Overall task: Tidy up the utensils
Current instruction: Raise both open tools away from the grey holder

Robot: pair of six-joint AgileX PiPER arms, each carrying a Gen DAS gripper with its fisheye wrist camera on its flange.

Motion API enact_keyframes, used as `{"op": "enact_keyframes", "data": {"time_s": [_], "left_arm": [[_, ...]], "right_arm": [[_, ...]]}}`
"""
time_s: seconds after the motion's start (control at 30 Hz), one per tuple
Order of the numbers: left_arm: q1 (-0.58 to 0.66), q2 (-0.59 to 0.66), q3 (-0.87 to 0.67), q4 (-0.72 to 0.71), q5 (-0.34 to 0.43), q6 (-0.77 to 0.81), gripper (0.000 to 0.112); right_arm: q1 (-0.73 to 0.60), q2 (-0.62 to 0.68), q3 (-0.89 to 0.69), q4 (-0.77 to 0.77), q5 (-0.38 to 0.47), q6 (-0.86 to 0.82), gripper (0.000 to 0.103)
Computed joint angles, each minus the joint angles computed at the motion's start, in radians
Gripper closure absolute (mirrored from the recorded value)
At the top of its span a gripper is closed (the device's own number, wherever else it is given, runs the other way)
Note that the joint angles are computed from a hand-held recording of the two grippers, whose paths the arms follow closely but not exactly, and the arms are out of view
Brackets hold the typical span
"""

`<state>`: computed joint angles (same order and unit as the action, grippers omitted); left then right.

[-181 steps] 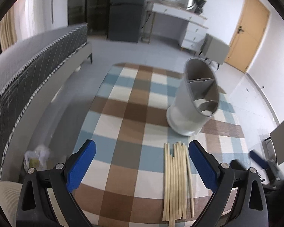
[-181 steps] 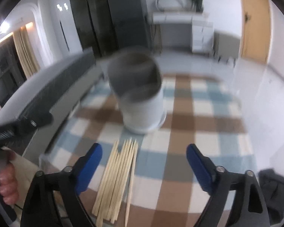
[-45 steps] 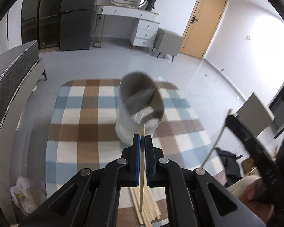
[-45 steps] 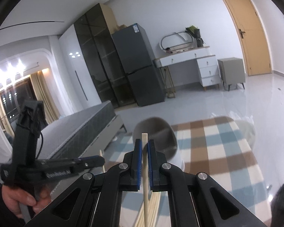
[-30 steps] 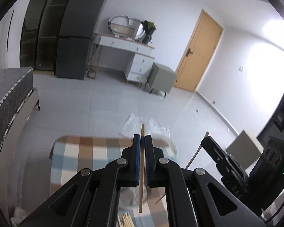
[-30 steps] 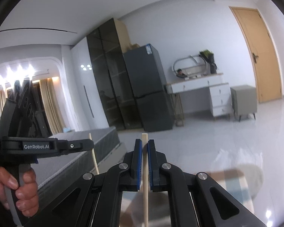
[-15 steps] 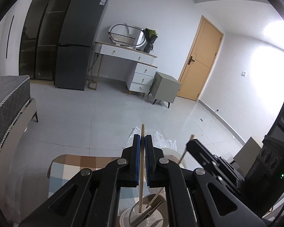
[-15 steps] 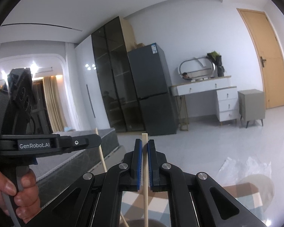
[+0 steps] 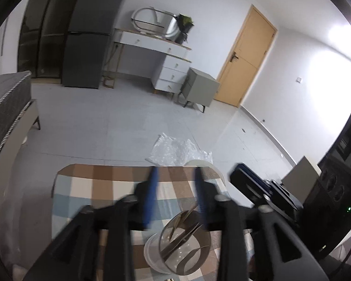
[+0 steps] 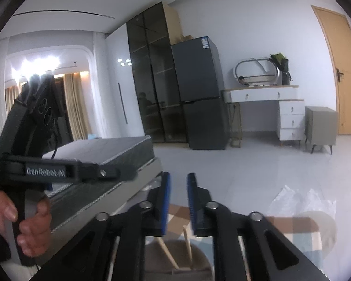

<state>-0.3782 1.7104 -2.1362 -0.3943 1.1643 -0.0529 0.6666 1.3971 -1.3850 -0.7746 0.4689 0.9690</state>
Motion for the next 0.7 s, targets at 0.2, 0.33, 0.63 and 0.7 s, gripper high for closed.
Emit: {"op": "enact_keyframes", "data": {"time_s": [0.2,0.33,0.63,0.7], "left_arm": [[0.007,-0.144,0.103,0.105,-0.014,-0.103,0.050],[-0.059,-0.210,0.153,0.249,-0.019,-0.213,0.036],[-0.296,-0.320,0.274,0.601,0.001,-0.442,0.030],[-0.339,-0.339,0.307,0.669,-0.009,-0.480,0.027]], "right_arm": [[0.064,-0.101,0.032,-0.029,0.123,0.062,0.055],[0.175,-0.166,0.048,-0.119,0.248,0.143,0.037],[0.468,-0.228,0.055,-0.304,0.520,0.324,0.017],[0.546,-0.234,0.064,-0.347,0.585,0.370,0.013]]}}
